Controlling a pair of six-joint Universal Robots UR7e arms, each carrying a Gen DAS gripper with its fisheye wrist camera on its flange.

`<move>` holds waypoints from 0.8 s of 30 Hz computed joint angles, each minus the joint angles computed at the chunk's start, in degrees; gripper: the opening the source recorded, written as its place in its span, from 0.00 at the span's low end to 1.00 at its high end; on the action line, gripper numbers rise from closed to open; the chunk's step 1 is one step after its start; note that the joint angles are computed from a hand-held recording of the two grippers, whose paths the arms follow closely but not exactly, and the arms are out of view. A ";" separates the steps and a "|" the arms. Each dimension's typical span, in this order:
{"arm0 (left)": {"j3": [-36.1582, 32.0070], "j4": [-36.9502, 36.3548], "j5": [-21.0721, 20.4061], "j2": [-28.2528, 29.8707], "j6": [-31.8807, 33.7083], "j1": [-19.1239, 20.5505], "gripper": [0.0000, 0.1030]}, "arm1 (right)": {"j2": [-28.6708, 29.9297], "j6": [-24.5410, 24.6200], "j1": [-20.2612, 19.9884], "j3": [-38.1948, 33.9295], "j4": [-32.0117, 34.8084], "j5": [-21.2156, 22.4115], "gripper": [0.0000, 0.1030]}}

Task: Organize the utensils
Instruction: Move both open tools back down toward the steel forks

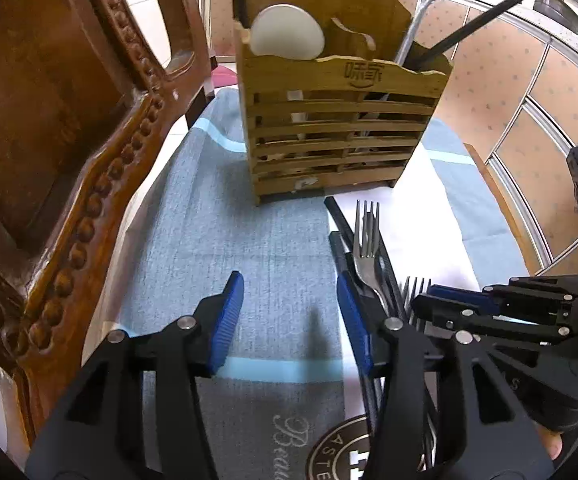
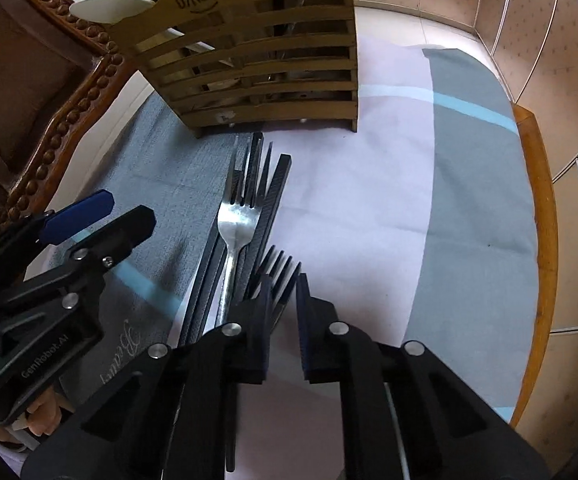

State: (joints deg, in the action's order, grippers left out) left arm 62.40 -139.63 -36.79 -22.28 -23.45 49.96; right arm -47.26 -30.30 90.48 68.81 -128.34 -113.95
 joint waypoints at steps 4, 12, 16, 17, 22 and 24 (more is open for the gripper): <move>-1.16 0.63 0.05 0.74 0.34 -0.01 0.48 | -1.20 -0.14 0.22 1.33 -1.53 -0.54 0.02; -3.14 3.34 -1.61 1.92 0.29 0.24 0.51 | -2.13 -2.36 0.30 1.14 -7.25 -3.00 0.02; -4.69 6.97 -6.20 2.25 -1.19 1.13 0.51 | -1.92 0.06 -0.31 -0.74 -4.68 -2.83 0.05; -4.98 7.55 -7.43 2.30 -1.50 1.37 0.51 | -2.01 0.08 -0.35 -0.59 -4.77 -3.05 0.06; -6.16 10.49 -10.16 2.73 -2.45 2.16 0.51 | -0.97 1.26 -0.26 -1.54 -3.98 -3.54 0.07; -6.66 11.56 -9.09 3.05 -2.35 1.99 0.44 | -0.98 1.41 -0.28 -1.74 -3.66 -3.51 0.07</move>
